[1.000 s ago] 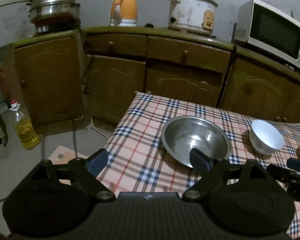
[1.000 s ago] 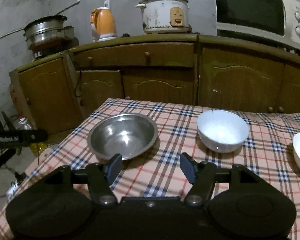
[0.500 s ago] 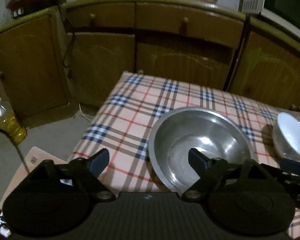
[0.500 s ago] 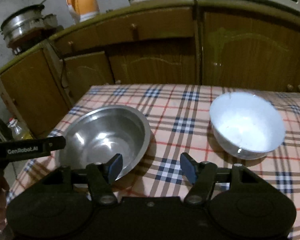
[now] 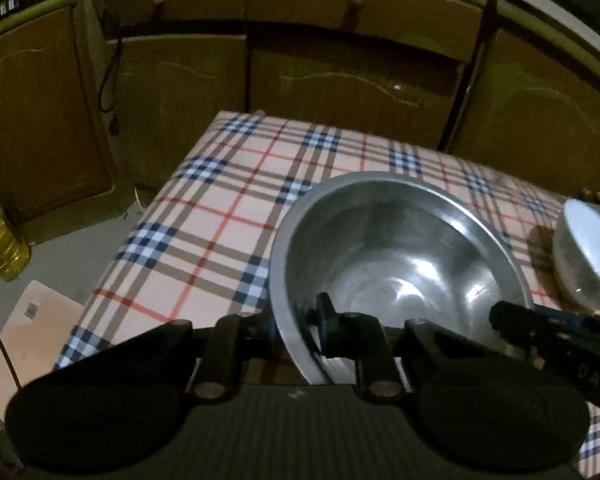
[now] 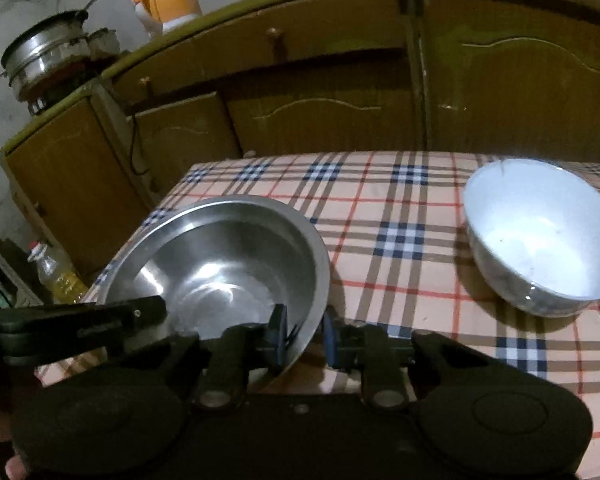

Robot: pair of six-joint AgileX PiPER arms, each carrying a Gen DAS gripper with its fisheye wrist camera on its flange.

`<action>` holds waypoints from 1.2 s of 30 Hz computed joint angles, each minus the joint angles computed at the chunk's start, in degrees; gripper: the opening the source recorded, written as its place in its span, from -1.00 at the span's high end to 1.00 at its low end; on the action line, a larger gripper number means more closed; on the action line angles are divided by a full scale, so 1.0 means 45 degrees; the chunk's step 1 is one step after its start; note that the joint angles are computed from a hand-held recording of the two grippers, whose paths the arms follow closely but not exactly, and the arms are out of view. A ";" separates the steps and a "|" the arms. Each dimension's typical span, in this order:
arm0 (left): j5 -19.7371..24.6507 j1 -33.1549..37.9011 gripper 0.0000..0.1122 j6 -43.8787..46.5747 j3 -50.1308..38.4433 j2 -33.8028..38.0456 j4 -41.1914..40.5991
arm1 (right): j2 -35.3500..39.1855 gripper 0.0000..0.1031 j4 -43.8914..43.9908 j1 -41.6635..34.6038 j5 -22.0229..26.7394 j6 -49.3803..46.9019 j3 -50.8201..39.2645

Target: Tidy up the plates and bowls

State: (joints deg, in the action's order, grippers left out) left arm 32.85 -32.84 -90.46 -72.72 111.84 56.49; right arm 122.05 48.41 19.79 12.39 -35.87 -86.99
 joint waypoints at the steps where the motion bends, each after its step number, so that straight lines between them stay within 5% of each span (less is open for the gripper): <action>1: 0.0000 -0.0035 0.67 -0.0004 0.0009 -0.0091 -0.0049 | -0.0155 0.53 0.0326 -0.0045 -0.0032 -0.0311 0.0183; 16: 0.3853 -0.3258 0.67 -0.0330 -0.0629 -0.2035 0.0234 | -0.5137 0.53 0.5201 -0.0576 -0.0796 -0.6102 0.4595; 27: 0.6637 -0.6022 0.65 -0.0784 -0.1463 -0.2536 0.0681 | -0.9322 0.52 0.4702 -0.1519 -0.0261 -0.6208 0.7493; 36: 0.7648 -0.7556 0.65 -0.1161 -0.2211 -0.2168 0.0803 | -1.1662 0.52 0.4853 -0.3067 0.0910 -0.6649 0.9214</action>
